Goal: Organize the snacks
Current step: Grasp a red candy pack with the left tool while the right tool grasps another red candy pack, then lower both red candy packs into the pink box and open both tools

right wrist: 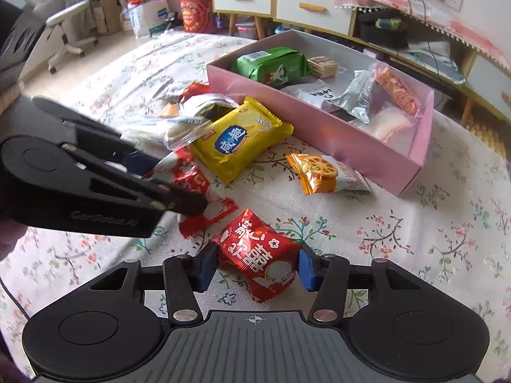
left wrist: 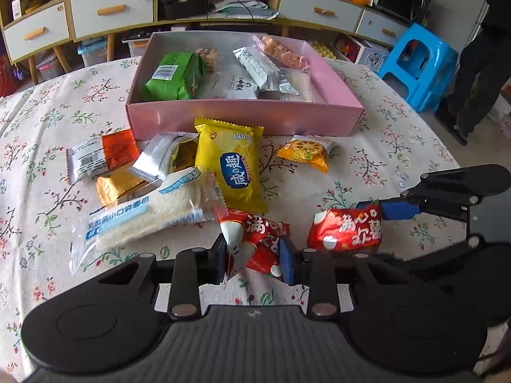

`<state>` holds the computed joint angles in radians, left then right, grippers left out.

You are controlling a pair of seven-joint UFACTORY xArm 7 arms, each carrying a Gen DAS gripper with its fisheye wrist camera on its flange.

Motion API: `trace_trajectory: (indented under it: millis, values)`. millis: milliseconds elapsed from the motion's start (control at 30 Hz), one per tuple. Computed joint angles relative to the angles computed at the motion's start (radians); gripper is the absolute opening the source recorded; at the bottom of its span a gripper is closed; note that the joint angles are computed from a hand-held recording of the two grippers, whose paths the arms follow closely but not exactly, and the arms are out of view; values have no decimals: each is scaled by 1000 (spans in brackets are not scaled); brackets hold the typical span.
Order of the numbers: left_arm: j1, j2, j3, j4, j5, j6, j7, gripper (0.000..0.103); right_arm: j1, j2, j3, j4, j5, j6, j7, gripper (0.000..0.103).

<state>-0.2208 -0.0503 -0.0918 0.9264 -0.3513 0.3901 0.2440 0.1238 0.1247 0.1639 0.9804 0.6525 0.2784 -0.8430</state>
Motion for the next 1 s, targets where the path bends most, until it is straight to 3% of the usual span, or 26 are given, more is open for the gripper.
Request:
trace_trajectory:
  millis: [267,367,500,700,867,1000]
  values:
    - [-10,-77,32,-41,-119,-2,95,30,-32,-45,-30,21,226,64,-52,50]
    - [-17,-79,35,-38,-129,-45,89,30,-30,-43,-46,42,253,35,-15,50]
    - [-21,-30,35,31,-150,-57,85,30,-36,1,-50,115,263,-5,114,50]
    - [14,147,5,223,-27,-97,-31,30,-83,161,-37,322,202,7,344,50]
    - [33,275,-11,369,72,-66,-112,30,-150,274,36,435,197,-15,362,50]
    - [39,330,-14,428,147,-28,-166,30,-176,336,62,483,132,-11,393,51]
